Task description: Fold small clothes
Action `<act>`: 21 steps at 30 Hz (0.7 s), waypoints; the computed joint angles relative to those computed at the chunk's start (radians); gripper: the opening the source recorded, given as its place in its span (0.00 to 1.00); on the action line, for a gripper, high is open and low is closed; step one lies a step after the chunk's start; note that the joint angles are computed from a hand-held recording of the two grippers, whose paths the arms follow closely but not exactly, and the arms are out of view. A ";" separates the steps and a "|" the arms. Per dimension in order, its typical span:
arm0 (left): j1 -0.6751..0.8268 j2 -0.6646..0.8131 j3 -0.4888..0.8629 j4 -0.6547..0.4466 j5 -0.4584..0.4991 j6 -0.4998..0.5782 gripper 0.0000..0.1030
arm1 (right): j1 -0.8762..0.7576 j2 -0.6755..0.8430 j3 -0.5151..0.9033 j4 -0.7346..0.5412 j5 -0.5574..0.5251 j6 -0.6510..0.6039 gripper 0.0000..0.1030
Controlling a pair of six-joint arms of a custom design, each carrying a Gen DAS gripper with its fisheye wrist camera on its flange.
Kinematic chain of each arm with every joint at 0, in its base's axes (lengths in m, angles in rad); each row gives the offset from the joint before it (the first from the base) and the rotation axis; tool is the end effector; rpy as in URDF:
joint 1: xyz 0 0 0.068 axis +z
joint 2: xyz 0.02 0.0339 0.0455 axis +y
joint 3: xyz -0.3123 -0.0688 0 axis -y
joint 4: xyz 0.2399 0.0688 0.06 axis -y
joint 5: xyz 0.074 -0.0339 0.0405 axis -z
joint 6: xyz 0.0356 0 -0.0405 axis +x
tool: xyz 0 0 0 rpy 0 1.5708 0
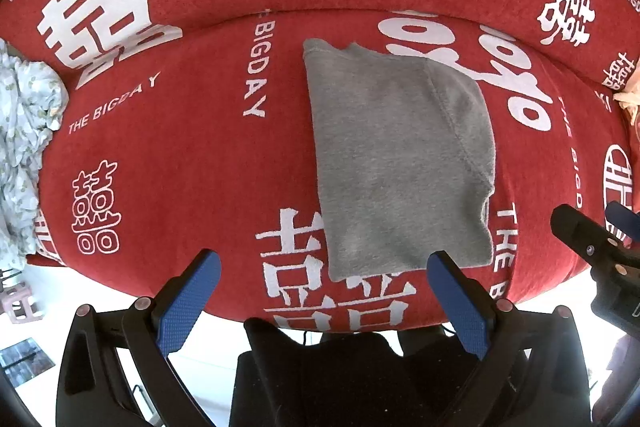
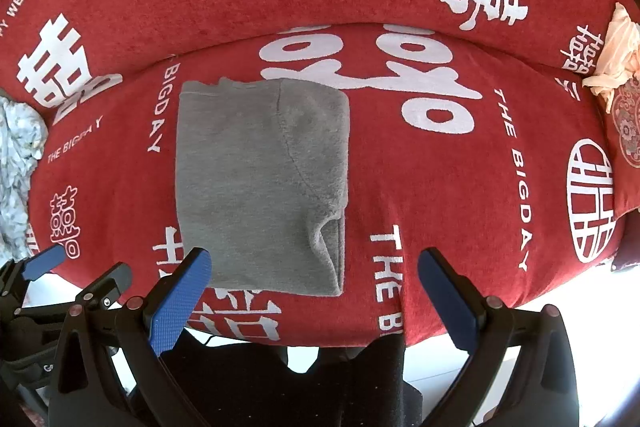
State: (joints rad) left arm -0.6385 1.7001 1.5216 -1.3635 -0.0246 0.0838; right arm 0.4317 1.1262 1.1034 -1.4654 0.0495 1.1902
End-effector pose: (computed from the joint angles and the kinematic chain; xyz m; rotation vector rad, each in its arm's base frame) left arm 0.2496 -0.1842 0.3301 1.0974 2.9068 0.0245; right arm 0.1242 0.0553 0.3408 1.1316 2.8308 0.0393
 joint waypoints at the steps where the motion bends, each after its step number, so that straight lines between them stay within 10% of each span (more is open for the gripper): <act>1: -0.001 -0.002 -0.001 0.000 -0.002 0.000 1.00 | -0.004 0.001 0.000 0.001 0.000 -0.008 1.00; 21: -0.015 -0.003 -0.018 0.026 -0.050 -0.022 1.00 | 0.027 0.007 -0.006 0.001 -0.003 0.020 1.00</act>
